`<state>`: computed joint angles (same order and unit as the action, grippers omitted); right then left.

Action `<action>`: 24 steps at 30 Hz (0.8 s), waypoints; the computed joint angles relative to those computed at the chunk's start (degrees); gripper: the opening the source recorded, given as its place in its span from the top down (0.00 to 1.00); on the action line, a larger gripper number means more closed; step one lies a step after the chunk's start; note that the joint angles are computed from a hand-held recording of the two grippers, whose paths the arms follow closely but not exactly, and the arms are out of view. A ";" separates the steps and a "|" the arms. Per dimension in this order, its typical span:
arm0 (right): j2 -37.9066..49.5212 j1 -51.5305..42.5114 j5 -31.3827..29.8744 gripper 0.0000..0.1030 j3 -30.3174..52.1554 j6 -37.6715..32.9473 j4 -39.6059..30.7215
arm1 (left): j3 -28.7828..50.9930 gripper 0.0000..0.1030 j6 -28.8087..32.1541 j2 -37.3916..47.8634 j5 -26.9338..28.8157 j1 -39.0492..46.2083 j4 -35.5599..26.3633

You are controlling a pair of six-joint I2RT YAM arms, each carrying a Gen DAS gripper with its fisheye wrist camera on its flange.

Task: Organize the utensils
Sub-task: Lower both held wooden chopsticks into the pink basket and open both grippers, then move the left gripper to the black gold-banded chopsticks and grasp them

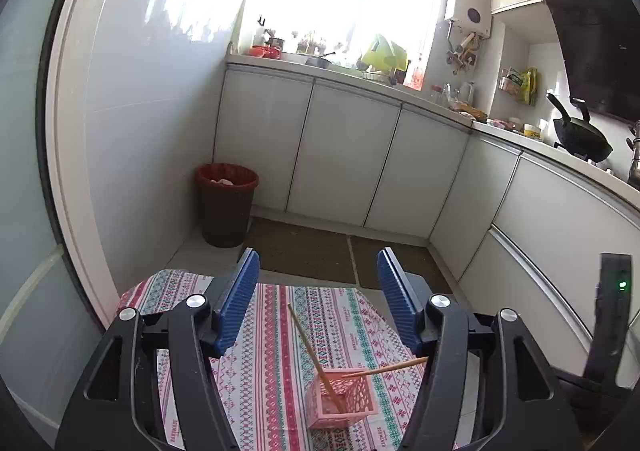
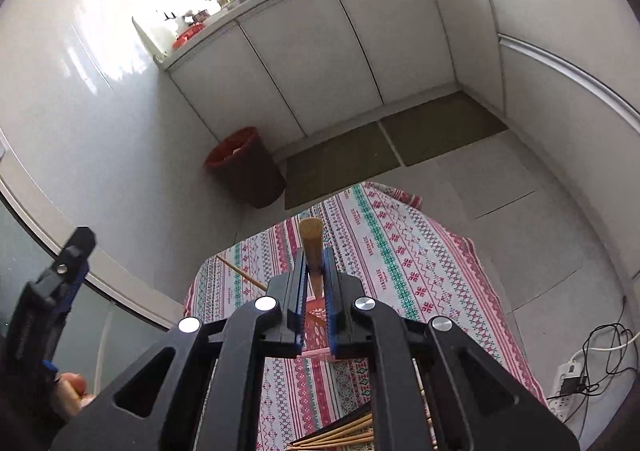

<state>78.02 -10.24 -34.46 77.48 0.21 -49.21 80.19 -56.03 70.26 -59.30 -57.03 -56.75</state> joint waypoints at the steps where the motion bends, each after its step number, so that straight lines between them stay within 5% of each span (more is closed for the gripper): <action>1: 0.22 0.70 0.15 0.89 -0.43 0.38 0.80 | 0.23 0.41 -0.85 -0.10 0.16 -0.08 -1.27; 3: 0.53 2.06 0.30 0.85 -1.73 0.74 2.89 | 1.09 0.39 -1.95 0.21 0.38 -0.10 -3.38; 5: 0.09 2.14 0.33 0.60 -2.48 1.36 3.84 | 1.60 0.33 -2.26 0.41 0.60 0.08 -4.50; 10: -2.37 -0.98 -0.55 0.43 -3.63 1.20 4.10 | 2.92 0.28 -4.27 2.10 1.88 -0.25 -8.66; 17: -1.51 -9.13 -1.79 0.28 -2.42 -4.30 -1.01 | 4.51 0.12 -4.20 7.39 7.21 -0.04 -14.78; 24: 9.41 -18.97 2.01 0.24 2.06 -10.17 -9.63 | -3.56 0.12 3.90 11.31 23.49 1.74 -11.42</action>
